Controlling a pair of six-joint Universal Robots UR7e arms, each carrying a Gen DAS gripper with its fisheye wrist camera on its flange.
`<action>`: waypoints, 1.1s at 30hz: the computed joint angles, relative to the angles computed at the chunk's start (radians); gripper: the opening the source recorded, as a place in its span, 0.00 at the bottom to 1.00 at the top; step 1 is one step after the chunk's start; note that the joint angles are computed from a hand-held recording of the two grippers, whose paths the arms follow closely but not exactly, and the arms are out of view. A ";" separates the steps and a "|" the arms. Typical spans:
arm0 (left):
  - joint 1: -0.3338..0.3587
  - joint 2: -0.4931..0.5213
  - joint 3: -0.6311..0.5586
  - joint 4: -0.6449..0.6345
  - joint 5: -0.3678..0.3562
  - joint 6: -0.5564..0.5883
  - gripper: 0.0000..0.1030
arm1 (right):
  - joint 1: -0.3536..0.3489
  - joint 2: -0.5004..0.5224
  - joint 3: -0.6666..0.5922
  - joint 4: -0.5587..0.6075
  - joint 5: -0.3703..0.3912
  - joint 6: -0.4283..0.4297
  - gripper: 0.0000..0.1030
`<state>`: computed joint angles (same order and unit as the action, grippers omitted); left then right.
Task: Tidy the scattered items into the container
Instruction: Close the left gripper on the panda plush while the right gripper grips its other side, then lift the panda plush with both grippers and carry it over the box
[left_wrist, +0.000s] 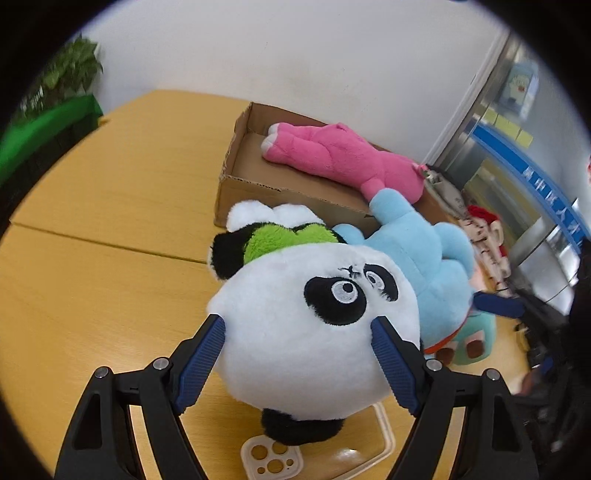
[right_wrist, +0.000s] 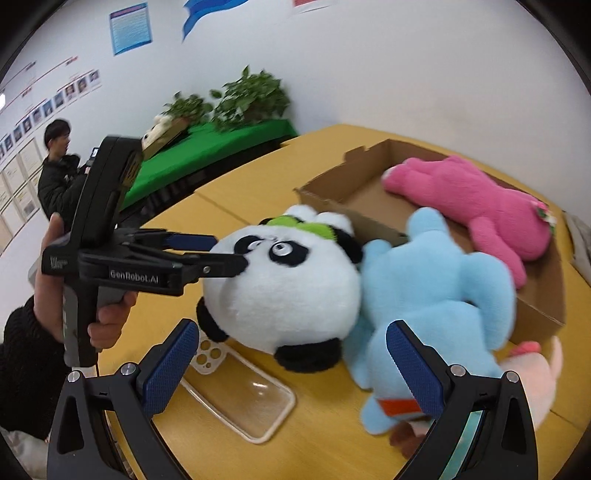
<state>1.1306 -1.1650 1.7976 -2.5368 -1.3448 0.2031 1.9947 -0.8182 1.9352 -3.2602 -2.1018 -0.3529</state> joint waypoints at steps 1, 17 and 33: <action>0.012 0.007 -0.016 0.017 -0.020 -0.008 0.82 | -0.004 0.016 -0.019 0.015 -0.003 -0.013 1.00; 0.137 0.087 -0.149 0.227 -0.266 -0.024 0.88 | -0.090 0.136 -0.177 0.190 0.056 -0.012 1.00; 0.007 -0.020 -0.101 0.106 -0.249 0.045 0.73 | 0.013 0.071 -0.094 -0.083 0.030 -0.079 0.81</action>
